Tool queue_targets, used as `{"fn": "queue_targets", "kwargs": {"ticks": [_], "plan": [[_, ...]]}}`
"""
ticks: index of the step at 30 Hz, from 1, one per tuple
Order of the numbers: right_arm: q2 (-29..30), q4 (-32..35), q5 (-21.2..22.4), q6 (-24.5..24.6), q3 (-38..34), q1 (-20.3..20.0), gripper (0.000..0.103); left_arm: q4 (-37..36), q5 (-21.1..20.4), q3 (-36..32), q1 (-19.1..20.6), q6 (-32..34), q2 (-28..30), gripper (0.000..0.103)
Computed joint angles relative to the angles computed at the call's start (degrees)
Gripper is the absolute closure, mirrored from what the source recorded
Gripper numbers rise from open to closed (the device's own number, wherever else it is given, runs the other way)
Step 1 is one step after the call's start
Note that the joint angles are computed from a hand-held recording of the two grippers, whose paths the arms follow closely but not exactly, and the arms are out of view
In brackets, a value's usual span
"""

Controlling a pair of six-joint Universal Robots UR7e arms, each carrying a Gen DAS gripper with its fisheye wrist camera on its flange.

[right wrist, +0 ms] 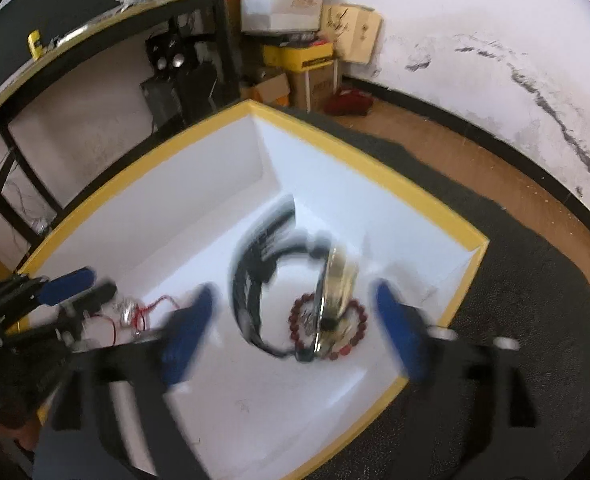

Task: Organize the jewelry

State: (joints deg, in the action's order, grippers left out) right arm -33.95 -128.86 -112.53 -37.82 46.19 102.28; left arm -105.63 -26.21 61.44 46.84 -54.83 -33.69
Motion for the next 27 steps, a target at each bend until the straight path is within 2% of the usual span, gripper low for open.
{"fn": "queue_targets", "kwargs": {"ticks": [1,2,6,14,21,27], "plan": [[-0.34,-1.92,0.49,-0.11,0.52,0.00,0.010,-1.63,0.87,0.71,-0.35,0.45,-0.25,0.017],[-0.32,-2.33,0.50,0.04,0.35,0.08,0.010,-3.58,2.11,1.66,-0.75,1.10,-0.55,0.014],[-0.36,-1.21,1.00,0.67,-0.81,0.07,0.010,-3.89,0.95,1.42,-0.80,1.91,-0.47,0.013],[-3.41,-2.73,1.01,1.20,3.09,0.07,0.010,-2.44,1.39,0.75,-1.28,0.56,-0.08,0.013],[-11.62,-7.92,1.40,0.36,11.38,-1.00,0.007,-3.08,2.02,-1.06,-2.91,1.35,1.98,0.011],[-20.47,-13.45,-0.91,-0.29,18.41,-4.03,0.007,-7.44,1.46,-5.06,-5.35,7.78,6.46,0.010]]}}
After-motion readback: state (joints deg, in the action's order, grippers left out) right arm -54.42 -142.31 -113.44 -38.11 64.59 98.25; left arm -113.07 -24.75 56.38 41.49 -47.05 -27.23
